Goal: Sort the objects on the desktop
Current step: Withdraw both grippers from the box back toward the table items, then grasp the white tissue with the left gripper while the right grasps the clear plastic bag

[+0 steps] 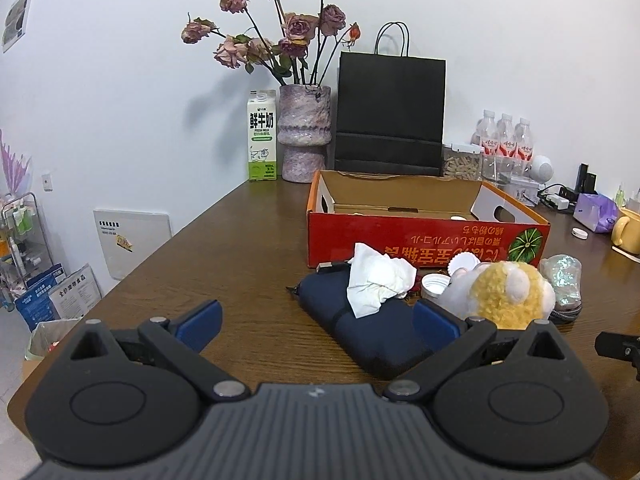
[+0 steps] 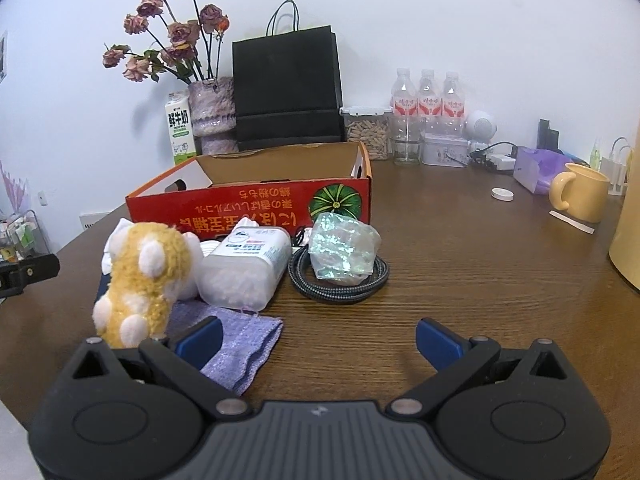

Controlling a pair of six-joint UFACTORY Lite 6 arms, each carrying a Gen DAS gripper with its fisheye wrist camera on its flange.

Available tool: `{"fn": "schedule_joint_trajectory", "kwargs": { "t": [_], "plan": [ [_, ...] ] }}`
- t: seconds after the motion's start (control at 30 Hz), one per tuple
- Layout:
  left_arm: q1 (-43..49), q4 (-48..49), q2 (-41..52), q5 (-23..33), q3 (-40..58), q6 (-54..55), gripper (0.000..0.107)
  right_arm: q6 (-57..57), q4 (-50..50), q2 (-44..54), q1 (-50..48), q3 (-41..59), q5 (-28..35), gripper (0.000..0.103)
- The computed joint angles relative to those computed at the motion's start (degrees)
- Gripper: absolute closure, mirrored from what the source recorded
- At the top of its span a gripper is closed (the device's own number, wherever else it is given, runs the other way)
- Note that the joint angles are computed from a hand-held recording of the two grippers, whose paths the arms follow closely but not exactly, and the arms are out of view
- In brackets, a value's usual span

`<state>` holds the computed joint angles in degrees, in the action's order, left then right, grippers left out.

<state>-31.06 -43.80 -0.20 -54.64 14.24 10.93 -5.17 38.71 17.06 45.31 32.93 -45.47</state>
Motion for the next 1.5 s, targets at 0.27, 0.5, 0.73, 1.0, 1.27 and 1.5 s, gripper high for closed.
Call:
{"fn": "schedule_joint_trajectory", "kwargs": {
  "t": [0.27,0.5,0.73,1.0,1.27,1.5],
  "plan": [
    [3.4,3.5,6.1,1.1,6.4,1.2,0.004,-2.5,-1.7,3.0,-3.5,4.6,1.7,0.002],
    [5.6,5.4,11.2,2.0,12.1,3.3,0.004,-4.7,-3.7,6.5,-6.9,10.3,4.1,0.005],
    [7.4,7.6,16.5,4.7,18.4,4.4,0.004,-6.9,-5.0,10.9,-10.2,17.3,7.6,0.008],
    [8.6,7.6,22.0,8.0,25.3,7.1,0.004,-9.2,-5.6,15.1,-12.7,24.0,10.5,0.008],
    [9.6,8.4,25.4,10.6,29.5,8.4,0.012,-10.2,-7.2,19.8,-14.6,31.2,14.0,0.009],
    [10.2,10.5,27.0,12.9,31.8,8.3,0.032,-7.0,-11.5,21.5,-15.5,33.1,15.2,0.015]
  ]
}}
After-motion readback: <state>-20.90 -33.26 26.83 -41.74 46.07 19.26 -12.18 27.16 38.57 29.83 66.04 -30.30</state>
